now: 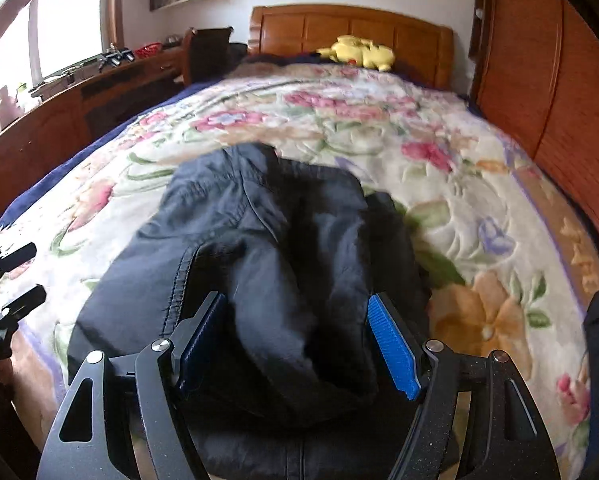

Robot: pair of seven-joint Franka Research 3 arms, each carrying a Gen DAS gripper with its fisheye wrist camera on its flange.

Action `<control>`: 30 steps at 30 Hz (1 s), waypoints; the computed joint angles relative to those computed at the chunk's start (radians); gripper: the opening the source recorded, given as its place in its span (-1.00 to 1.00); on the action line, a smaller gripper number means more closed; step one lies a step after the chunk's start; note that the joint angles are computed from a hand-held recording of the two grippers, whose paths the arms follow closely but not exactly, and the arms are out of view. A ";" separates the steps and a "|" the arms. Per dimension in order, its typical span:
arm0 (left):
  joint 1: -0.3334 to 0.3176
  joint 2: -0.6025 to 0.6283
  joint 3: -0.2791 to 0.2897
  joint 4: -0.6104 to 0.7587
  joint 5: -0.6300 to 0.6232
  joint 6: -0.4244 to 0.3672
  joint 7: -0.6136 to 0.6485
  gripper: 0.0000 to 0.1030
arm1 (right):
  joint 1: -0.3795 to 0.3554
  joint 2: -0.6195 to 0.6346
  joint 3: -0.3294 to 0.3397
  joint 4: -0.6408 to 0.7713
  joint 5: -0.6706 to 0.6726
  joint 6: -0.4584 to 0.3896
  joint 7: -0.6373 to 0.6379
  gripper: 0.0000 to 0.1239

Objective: Fold large clothes

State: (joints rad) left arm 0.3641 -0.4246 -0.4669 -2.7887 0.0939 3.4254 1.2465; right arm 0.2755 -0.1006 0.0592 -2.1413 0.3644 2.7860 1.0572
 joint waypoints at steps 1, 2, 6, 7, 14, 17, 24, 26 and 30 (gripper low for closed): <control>0.001 -0.001 -0.002 -0.001 -0.002 0.001 -0.001 0.60 | 0.001 0.012 -0.003 0.015 0.010 -0.020 -0.005 0.21; 0.000 -0.002 -0.001 -0.003 -0.002 0.001 0.000 0.60 | 0.000 0.022 -0.006 0.027 0.015 -0.043 -0.010 0.21; -0.006 -0.006 0.007 -0.011 -0.005 0.008 -0.004 0.60 | -0.006 0.049 -0.006 0.056 0.014 -0.071 -0.025 0.17; -0.006 -0.007 0.008 -0.012 -0.007 0.010 -0.004 0.60 | -0.004 0.052 -0.005 0.061 0.026 -0.075 -0.041 0.11; -0.012 -0.007 0.014 -0.016 -0.012 0.012 0.003 0.60 | 0.008 0.009 0.014 -0.006 -0.024 0.003 -0.122 -0.71; -0.009 -0.008 0.012 -0.016 -0.015 0.013 0.006 0.60 | 0.010 0.000 0.022 -0.022 -0.076 0.042 -0.105 -0.77; -0.010 -0.007 0.011 -0.014 -0.017 0.009 0.008 0.60 | 0.060 -0.078 0.007 -0.109 -0.025 0.260 -0.204 -0.87; -0.015 -0.004 0.020 -0.014 -0.013 0.010 0.008 0.60 | 0.036 -0.108 0.023 -0.145 -0.064 0.314 -0.181 -0.87; -0.038 -0.003 0.041 -0.019 -0.006 0.016 0.010 0.60 | -0.073 -0.142 0.043 -0.186 -0.129 0.332 -0.064 -0.88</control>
